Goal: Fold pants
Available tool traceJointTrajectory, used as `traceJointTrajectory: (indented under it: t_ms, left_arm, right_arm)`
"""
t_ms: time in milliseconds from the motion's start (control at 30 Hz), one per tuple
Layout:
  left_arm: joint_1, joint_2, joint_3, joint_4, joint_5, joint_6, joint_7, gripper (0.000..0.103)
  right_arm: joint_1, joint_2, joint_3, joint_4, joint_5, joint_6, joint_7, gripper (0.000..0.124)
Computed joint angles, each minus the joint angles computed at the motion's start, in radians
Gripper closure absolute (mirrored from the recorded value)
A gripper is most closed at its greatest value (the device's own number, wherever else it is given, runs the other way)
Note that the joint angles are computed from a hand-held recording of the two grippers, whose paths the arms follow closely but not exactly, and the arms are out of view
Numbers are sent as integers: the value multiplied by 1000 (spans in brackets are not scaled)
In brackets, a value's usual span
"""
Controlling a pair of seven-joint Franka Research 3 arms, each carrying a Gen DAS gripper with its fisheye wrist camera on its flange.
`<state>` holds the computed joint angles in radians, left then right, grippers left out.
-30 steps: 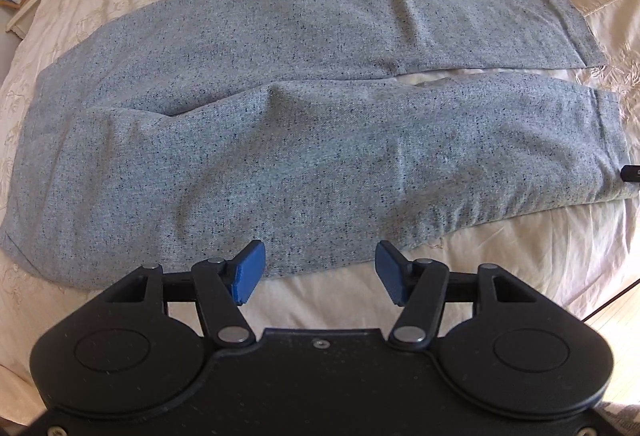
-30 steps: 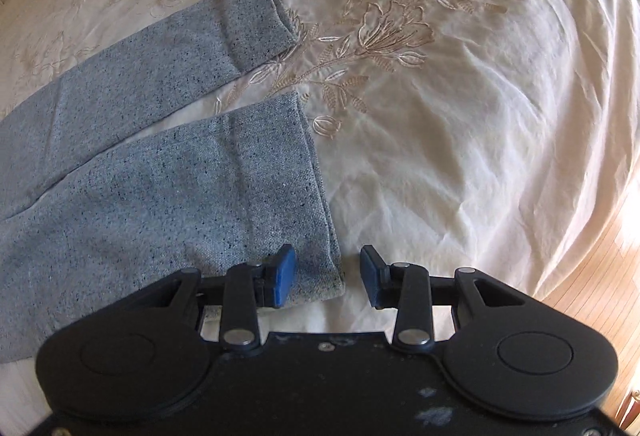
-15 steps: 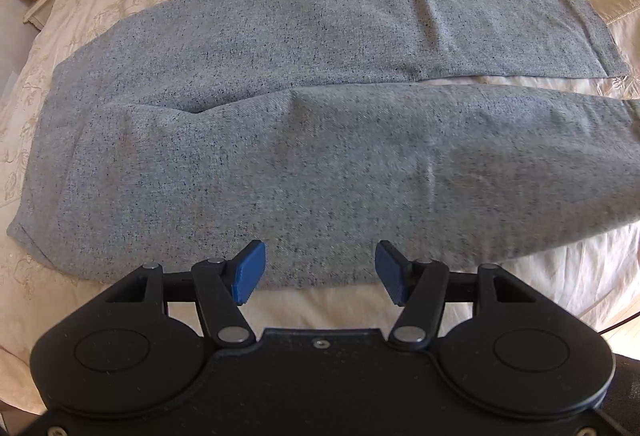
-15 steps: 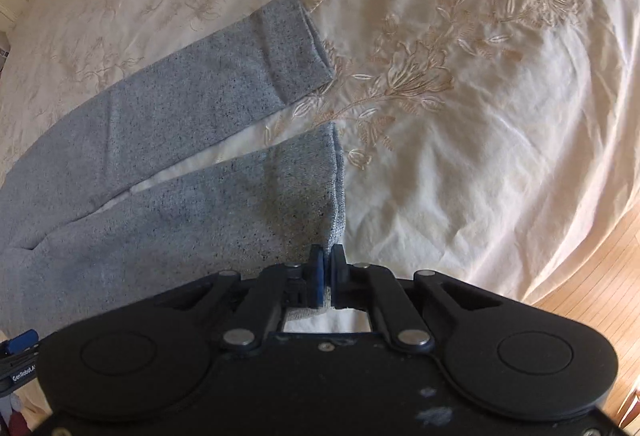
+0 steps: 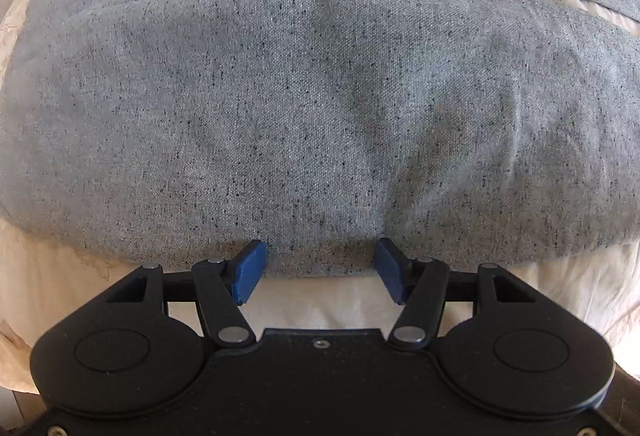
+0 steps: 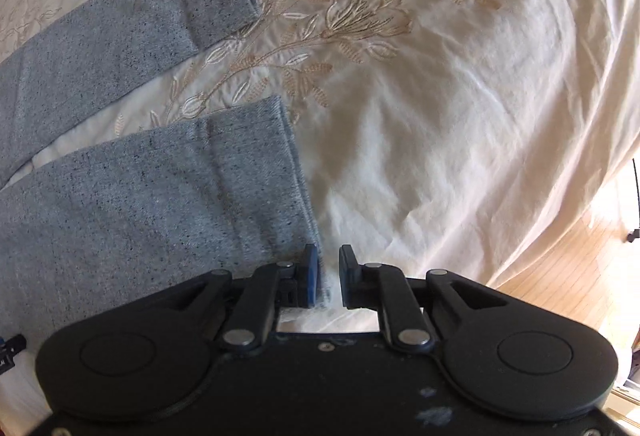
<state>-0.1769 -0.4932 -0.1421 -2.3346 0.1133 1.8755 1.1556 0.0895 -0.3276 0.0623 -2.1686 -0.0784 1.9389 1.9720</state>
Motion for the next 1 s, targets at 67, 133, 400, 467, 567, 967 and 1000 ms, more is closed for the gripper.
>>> traceJointTrajectory:
  t_ms: [67,133,400,467,567,967,1000]
  left_arm:
    - [0,-21,4,1,5,-7,15,38]
    - [9,-60,3,-5,34,4,18,40]
    - [120,-134,57,-44,185,88,15,40]
    - [154,-132,77,-54,208,104,27,40]
    - [200,-125,112,-75,227,127,62,40]
    - [366,-101,247,-137,218,256,307,26]
    - [370,-98,252,-128,197,249,333,26]
  right_arm:
    - [-5,-20,19,1,-54,32,29,107]
    - [1,-44,29,0,-66,99,48,106]
    - [137,76,71,104,143,245,-7,105]
    - [184,114,92,135,178,253,-9,105]
    - [246,181,113,186,217,250,2,105]
    - [331,284,98,216,41,94,335,106]
    - [327,279,95,214,30,74,371,106]
